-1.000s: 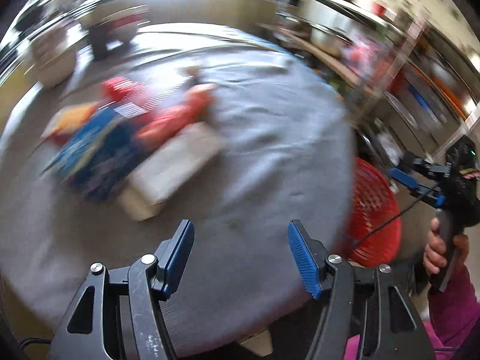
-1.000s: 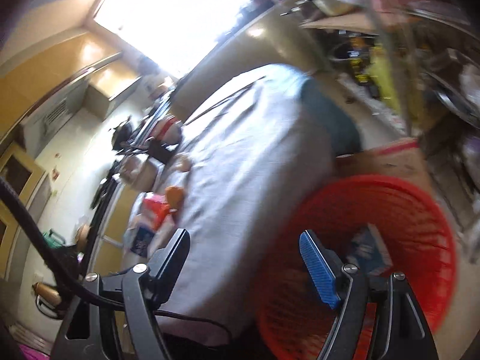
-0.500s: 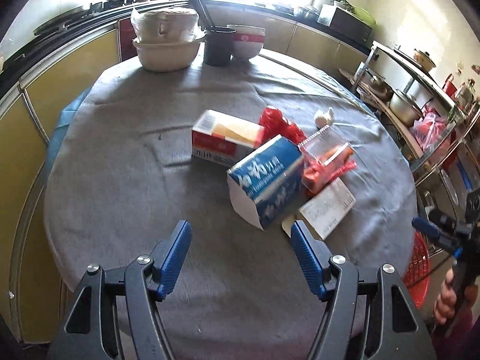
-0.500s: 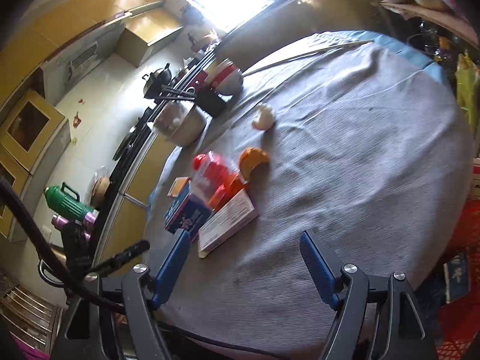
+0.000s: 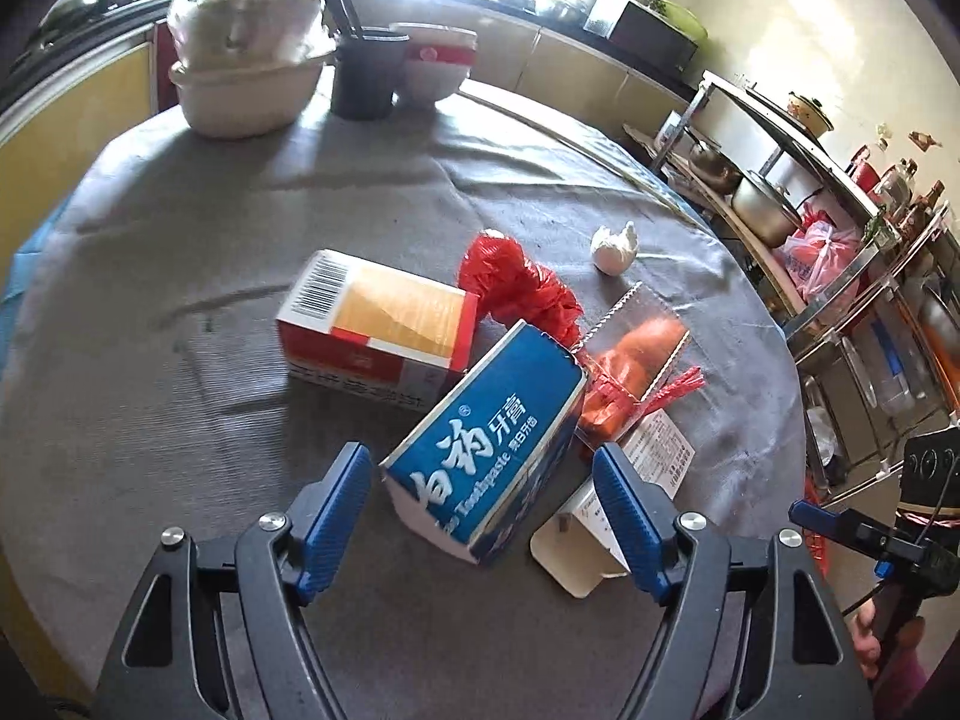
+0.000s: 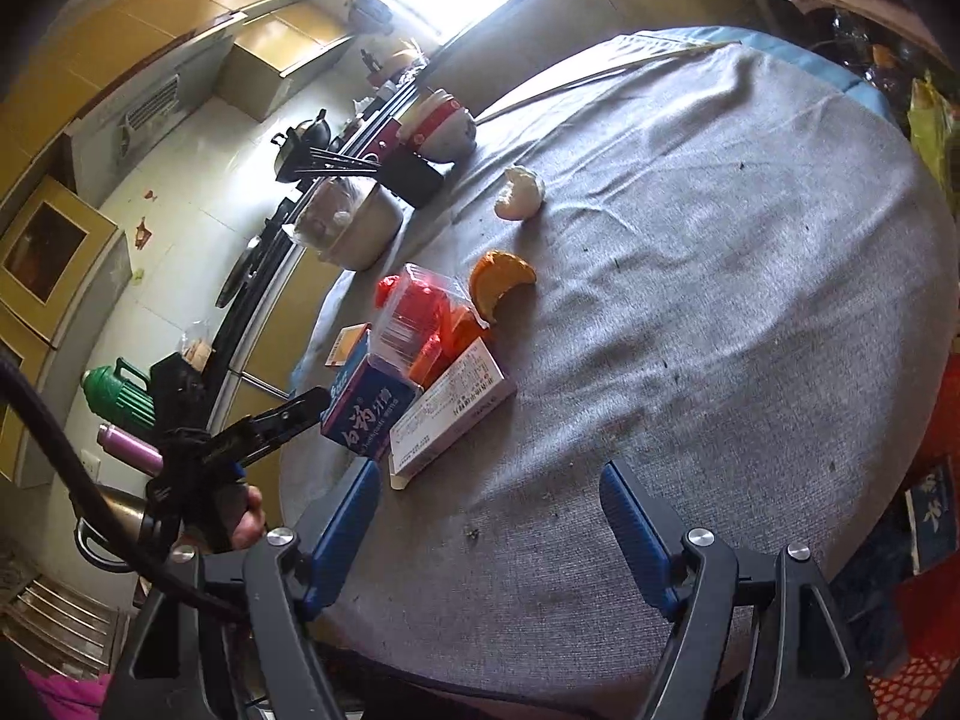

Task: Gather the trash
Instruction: 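Grasp the blue-and-white toothpaste box with the left tool while the right tool grasps the clear plastic tray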

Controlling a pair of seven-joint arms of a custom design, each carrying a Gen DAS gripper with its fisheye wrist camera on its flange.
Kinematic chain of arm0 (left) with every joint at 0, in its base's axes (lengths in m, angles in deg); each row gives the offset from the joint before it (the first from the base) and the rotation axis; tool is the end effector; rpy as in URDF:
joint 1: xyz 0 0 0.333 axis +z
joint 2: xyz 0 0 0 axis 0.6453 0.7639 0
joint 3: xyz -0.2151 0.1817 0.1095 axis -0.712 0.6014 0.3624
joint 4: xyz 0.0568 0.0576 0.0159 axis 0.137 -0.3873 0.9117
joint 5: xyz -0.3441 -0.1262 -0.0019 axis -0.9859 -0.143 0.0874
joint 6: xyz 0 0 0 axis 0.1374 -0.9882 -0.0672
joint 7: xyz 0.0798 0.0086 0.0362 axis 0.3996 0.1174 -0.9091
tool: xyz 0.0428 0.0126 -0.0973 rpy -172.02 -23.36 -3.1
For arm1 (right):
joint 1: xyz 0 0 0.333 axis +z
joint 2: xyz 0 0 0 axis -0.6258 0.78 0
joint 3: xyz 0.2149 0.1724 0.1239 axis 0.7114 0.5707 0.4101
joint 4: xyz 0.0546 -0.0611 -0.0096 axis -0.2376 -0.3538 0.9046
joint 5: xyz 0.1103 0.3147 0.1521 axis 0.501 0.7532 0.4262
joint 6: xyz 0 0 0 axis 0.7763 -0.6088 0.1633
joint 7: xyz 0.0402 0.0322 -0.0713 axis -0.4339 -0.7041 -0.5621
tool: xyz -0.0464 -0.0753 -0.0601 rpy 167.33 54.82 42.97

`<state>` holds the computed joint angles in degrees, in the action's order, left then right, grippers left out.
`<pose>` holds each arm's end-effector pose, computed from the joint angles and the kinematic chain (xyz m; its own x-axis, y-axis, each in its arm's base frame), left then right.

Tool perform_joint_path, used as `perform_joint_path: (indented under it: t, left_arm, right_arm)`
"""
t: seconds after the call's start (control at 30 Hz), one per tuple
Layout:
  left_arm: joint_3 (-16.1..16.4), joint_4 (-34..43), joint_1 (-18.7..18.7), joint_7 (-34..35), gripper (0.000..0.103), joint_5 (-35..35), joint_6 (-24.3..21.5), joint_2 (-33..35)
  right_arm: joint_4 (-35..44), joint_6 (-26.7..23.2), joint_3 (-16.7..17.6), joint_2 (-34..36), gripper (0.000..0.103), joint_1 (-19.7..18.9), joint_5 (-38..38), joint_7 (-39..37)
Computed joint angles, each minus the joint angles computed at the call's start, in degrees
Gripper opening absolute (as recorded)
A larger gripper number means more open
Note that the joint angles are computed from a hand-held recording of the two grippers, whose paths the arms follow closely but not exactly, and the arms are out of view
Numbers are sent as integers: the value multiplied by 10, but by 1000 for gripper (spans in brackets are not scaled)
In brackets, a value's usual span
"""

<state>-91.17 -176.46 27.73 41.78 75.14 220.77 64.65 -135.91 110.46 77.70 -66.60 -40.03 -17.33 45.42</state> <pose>0.4851 -0.2393 0.4838 0.0682 -0.9467 0.3148 -0.8218 -0.2322 -0.5203 0.5339 -0.0147 0.4521 0.2749 -0.6694 -0.6902 -0.9071 0.0575 -0.4170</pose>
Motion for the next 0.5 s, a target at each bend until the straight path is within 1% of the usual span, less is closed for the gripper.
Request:
perform_joint_path:
  t: [0.1,0.13,0.17,0.2,0.23,0.3,0.33,0.4,0.5]
  left_arm:
    - [-2,9,-1,1,77,18,-1,12]
    - [-3,8,0,-5,77,33,3,13]
    - [-5,12,1,-21,77,60,-2,16]
    - [-6,18,1,-25,76,72,-12,20]
    - [-5,21,-2,-18,68,69,-15,23]
    - [-5,24,-6,-11,57,65,-21,28]
    - [-5,24,-6,-29,57,88,-23,27]
    - [-5,19,-8,-29,55,88,-18,24]
    - [-7,7,-8,-72,52,113,-22,10]
  right_arm:
    - [2,-4,0,5,79,-1,-1,9]
    - [2,-4,1,5,79,-1,-1,10]
    - [2,-2,2,5,79,0,-3,10]
    - [2,-2,2,5,79,0,-3,9]
    - [2,-3,2,5,79,0,-4,8]
    - [3,-1,4,5,79,1,-6,8]
    - [4,0,5,6,79,3,-8,10]
    - [11,2,8,11,79,6,-12,17]
    - [25,13,16,18,79,14,-27,35]
